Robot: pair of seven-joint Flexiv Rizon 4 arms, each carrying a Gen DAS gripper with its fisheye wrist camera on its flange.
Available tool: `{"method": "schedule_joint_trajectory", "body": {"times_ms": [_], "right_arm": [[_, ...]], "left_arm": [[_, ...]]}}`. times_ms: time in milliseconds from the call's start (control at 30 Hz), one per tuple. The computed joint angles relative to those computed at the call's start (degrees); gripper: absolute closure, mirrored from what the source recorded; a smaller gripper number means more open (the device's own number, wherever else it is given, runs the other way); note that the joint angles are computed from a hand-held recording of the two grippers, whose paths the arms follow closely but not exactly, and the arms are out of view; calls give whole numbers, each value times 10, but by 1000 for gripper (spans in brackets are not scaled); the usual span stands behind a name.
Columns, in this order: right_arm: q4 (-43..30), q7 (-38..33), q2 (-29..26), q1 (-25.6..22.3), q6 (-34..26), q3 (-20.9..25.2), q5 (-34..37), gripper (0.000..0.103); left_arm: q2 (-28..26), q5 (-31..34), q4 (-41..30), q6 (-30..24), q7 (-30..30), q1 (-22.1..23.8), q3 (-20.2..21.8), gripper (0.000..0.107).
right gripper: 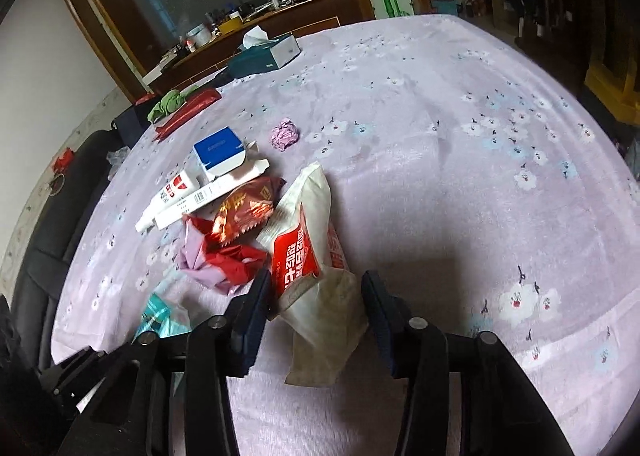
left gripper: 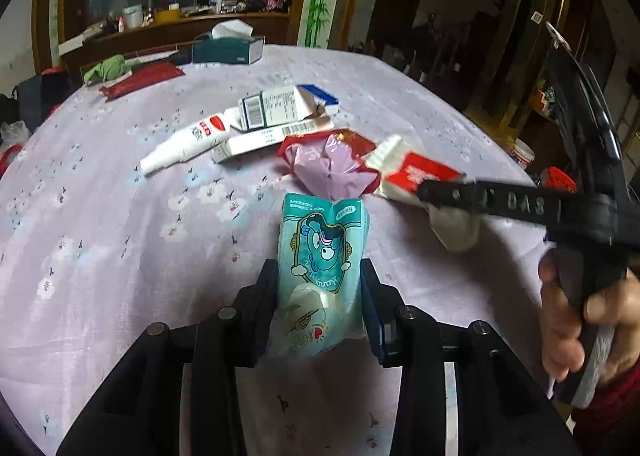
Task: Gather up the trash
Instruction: 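Grasp the teal tissue pack with the left tool while the right tool grasps the white wrapper, then hold the teal tissue pack and white-and-red wrapper bag lifted above the table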
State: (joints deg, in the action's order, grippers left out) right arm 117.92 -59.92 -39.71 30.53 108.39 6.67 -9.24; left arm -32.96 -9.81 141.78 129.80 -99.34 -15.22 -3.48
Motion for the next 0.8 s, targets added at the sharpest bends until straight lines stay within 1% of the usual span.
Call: {"method": "schedule_joint_trajectory", "body": {"times_ms": [67, 133, 167, 233, 267, 300, 367, 500, 633, 700, 767, 800], "right_arm": [[14, -1, 4, 10, 17, -7, 12, 61], [40, -9, 13, 56, 51, -44, 51, 63], [52, -17, 15, 80, 71, -62, 75, 65], [71, -38, 18, 142, 107, -105, 141, 66], [77, -49, 17, 161, 121, -116, 167, 66], [82, -58, 18, 169, 133, -117, 187, 66], [90, -77, 20, 187, 147, -122, 224, 66], [99, -118, 30, 219, 157, -132, 278, 66], [101, -171, 28, 290, 158, -177, 356, 66], [100, -190, 26, 313, 158, -188, 382, 66], [98, -211, 22, 349, 148, -216, 414, 66], [97, -217, 22, 356, 146, -222, 422, 66]], "left_arm": [[-4, -26, 1, 17, 3, -26, 12, 69], [-10, -64, 2, 40, 10, -58, 25, 69], [-13, -87, 2, 48, 18, -76, 30, 69], [-18, -123, 0, 63, 34, -101, 35, 69], [-22, -149, -1, 74, 44, -119, 39, 69], [-24, -169, -1, 81, 56, -131, 40, 69], [-27, -197, -1, 94, 70, -143, 36, 69], [-28, -223, 3, 103, 81, -145, 23, 69], [-28, -257, 10, 118, 89, -157, 19, 69], [-27, -274, 15, 127, 93, -166, 16, 69], [-25, -282, 21, 133, 92, -168, 11, 69], [-23, -286, 23, 133, 94, -169, 10, 69]]}}
